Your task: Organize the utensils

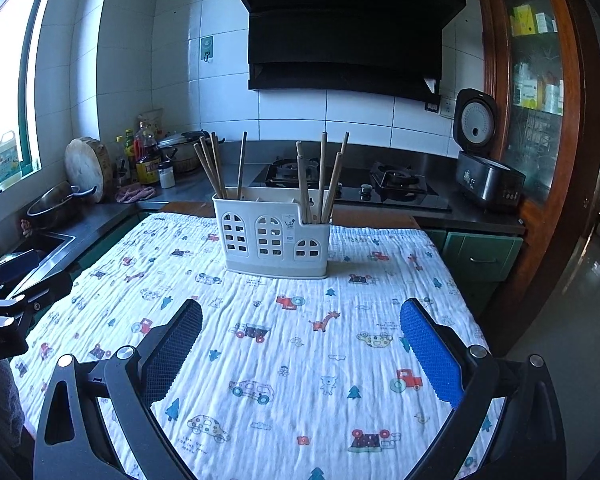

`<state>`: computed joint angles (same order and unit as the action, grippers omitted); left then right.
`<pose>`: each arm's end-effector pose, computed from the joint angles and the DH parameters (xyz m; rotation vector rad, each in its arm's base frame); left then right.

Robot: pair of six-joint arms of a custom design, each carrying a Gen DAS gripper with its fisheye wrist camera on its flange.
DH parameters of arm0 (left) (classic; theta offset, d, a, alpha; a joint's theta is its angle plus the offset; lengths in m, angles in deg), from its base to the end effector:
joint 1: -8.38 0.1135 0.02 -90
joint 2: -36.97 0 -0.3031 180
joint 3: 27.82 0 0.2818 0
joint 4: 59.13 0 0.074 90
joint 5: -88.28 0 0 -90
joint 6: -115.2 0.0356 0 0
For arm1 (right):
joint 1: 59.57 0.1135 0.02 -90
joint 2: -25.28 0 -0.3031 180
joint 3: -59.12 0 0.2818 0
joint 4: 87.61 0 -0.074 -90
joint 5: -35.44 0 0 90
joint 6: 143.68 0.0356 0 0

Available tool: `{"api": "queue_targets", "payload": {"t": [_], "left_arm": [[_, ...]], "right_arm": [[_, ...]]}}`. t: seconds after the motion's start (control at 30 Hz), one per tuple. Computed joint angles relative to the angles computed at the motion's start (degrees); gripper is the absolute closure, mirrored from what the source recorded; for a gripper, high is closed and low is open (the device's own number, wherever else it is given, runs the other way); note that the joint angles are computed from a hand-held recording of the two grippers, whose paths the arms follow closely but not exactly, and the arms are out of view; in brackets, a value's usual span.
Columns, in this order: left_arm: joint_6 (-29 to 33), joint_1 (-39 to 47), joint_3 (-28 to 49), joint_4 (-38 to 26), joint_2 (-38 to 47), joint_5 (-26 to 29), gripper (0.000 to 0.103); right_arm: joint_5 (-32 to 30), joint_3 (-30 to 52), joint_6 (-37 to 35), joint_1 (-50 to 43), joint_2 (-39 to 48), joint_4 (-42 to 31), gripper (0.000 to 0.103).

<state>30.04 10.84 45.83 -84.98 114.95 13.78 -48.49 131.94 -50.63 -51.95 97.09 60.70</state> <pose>0.3316 0.0047 0.3342 0.2057 2.0728 -0.2060 0.2991 0.0362 0.3506 -0.0204 2.1028 0.0003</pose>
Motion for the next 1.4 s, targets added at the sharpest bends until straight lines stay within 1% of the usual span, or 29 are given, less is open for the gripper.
{"api": "queue_targets", "payload": {"t": [1.17, 1.4], "left_arm": [[-0.2, -0.1, -1.0, -0.4, -0.3, 0.0, 0.005], [-0.5, -0.4, -1.3, -0.5, -0.4, 0.0, 0.005]], "right_arm": [[0.7, -0.4, 0.2, 0.9, -0.2, -0.1, 0.007], [0.8, -1.6, 0.3, 1.2, -0.7, 0.4, 0.007]]}}
